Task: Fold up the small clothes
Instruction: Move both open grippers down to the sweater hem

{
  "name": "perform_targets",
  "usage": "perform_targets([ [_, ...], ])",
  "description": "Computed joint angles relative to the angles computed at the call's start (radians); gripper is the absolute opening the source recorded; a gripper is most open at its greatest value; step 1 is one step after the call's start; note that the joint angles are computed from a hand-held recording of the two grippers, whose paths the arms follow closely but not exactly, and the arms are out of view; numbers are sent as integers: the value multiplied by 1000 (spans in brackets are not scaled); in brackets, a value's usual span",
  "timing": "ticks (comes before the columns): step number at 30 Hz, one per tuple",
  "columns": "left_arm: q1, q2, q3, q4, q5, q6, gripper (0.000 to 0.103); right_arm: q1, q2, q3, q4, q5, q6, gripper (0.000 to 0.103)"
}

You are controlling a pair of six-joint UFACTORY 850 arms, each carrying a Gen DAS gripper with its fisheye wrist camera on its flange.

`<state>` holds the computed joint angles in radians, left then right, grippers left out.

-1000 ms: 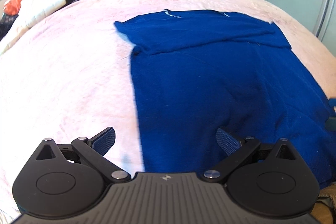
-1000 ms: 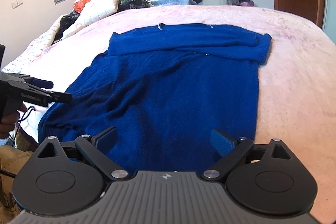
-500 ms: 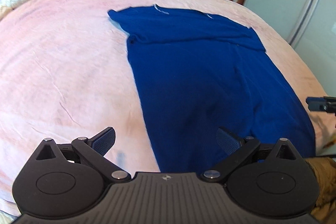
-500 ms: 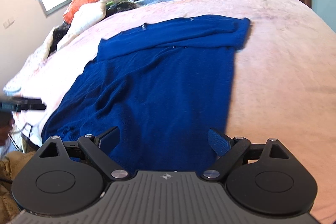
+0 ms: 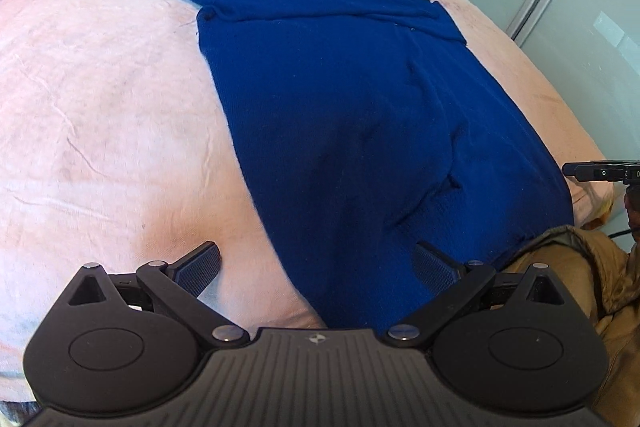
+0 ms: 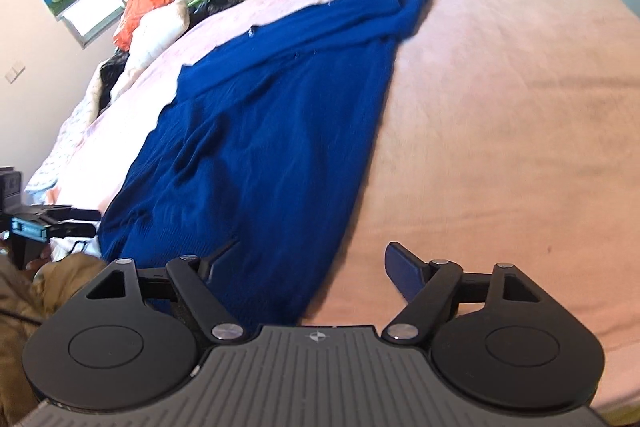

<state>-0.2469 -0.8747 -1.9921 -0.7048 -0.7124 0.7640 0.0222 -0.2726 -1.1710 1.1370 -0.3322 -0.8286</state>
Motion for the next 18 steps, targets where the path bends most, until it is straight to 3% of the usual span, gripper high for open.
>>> perform_targets([
  [6, 4, -7, -18, -3, -64, 25, 103, -21, 6, 16, 45, -104, -61, 75],
  [8, 7, -13, -28, -24, -103, 44, 103, -24, -2, 10, 50, -145, -81, 66],
  [18, -2, -32, -53, -89, -176, 50, 102, 3, -52, -42, 99, -234, -181, 61],
])
